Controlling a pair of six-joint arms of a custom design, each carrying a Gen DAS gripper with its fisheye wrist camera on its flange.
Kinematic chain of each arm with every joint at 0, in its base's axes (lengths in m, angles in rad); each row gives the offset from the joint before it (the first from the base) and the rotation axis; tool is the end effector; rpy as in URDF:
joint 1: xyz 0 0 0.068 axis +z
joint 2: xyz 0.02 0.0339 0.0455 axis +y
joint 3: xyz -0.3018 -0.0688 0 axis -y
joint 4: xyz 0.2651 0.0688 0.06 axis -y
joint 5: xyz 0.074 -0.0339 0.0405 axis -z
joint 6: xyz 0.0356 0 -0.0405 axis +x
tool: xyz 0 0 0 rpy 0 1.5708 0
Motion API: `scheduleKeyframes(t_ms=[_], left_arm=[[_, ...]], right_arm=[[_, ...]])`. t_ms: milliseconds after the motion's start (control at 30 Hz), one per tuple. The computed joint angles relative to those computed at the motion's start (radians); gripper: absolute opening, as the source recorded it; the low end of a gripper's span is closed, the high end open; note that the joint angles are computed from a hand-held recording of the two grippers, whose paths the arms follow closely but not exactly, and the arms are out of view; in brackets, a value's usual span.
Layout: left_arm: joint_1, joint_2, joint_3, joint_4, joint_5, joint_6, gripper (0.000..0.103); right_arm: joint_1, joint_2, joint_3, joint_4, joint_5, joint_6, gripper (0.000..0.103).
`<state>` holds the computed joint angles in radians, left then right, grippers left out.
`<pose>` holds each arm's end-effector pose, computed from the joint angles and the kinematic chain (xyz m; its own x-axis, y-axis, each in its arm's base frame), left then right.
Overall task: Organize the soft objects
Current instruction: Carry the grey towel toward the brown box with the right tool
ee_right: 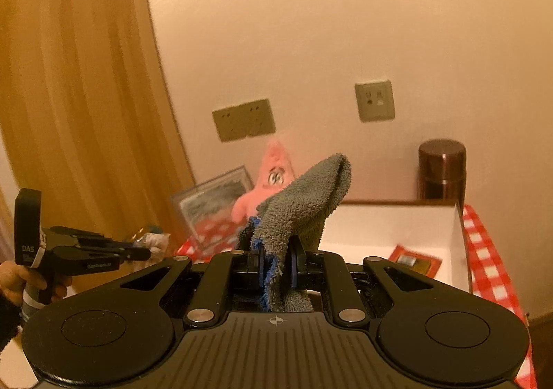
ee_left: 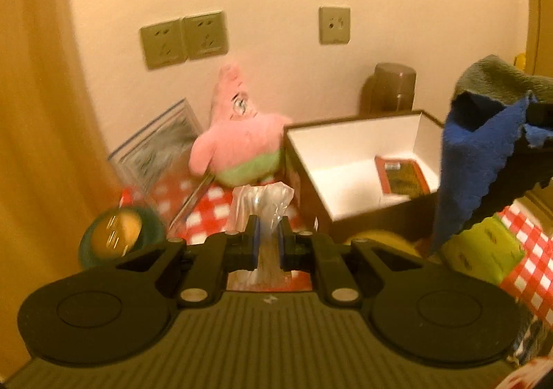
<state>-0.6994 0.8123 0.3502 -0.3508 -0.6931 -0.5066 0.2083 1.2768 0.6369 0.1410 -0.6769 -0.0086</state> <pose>0.1265 -0.0767 0.1945 -0.5632 -0.0140 -0.8262 -0.1305 0.9888 0.0722 0.2599 0.0777 0.2435 -0.4621 -0.1045 -0.8807 -0.7033 0.6480 0.2921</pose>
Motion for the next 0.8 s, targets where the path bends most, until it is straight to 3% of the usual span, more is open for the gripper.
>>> scheduleKeyframes(t_ms=[133,367,600,800], left_arm=[[0.13,0.141,0.041,0.215,0.127,0.163,0.009],[0.254,0.408,0.15,0.453,0.312,0.267,0.009],[0.314,0.655,0.294,0.547,0.45,0.296,0.01],[0.344,0.798,0.382,0.571,0.507,0.294,0.011]], right_arm=[[0.043,0.098,0.071,0.071,0.072,0.041,0.013],[0.083,0.263,0.196,0.153,0.16,0.094,0.013],[0.1,0.394,0.302,0.155,0.232,0.104,0.013],[0.089,0.46,0.343,0.14,0.248,0.089,0.013]])
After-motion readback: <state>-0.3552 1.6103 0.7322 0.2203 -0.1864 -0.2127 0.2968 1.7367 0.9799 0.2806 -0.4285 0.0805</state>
